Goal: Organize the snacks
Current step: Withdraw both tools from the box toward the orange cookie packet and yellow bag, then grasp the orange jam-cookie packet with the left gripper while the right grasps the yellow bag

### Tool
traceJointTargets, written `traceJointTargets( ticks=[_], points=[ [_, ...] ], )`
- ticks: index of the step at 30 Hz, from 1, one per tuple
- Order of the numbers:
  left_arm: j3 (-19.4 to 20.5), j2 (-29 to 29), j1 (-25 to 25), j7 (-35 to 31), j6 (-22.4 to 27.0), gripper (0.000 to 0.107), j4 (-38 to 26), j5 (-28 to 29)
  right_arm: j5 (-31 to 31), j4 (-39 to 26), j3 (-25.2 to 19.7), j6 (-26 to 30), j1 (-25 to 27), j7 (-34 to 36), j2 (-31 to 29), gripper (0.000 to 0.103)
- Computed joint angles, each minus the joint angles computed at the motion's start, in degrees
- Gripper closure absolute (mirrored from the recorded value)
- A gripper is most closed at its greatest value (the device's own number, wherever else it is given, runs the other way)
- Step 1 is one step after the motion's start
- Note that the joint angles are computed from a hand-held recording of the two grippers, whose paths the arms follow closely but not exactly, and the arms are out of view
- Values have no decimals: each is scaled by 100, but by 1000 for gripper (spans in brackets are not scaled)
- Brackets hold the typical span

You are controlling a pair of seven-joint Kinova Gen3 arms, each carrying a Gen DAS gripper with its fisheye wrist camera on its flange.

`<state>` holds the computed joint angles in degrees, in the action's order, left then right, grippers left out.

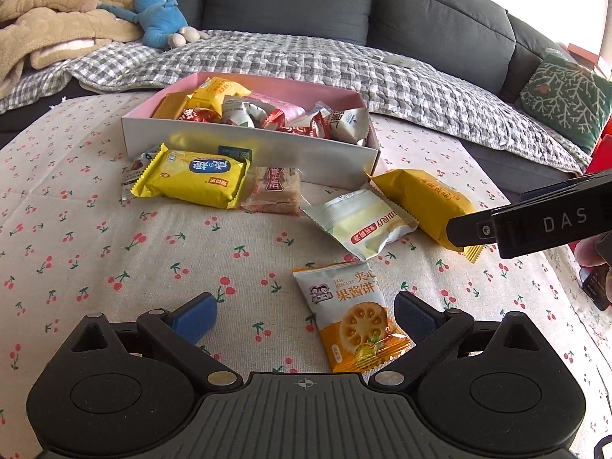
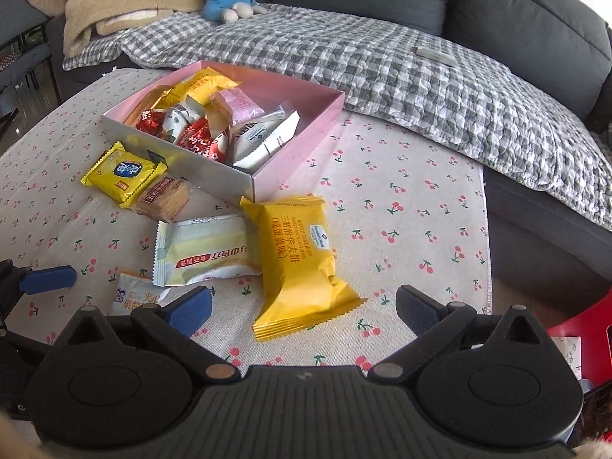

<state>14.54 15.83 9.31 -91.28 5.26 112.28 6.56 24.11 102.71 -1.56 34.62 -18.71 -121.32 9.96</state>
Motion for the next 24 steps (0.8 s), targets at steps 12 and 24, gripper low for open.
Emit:
traceJointTargets(
  ticks=[12,24],
  points=[
    [-1983,-5,2021,184,-848,19,422,-269,957,-118,250,200,-498,-944,563,6],
    [-2357,-26,2268,-471,-1098,53,547,366,1276,51,354,-231,-559,-1293,536,26]
  ],
)
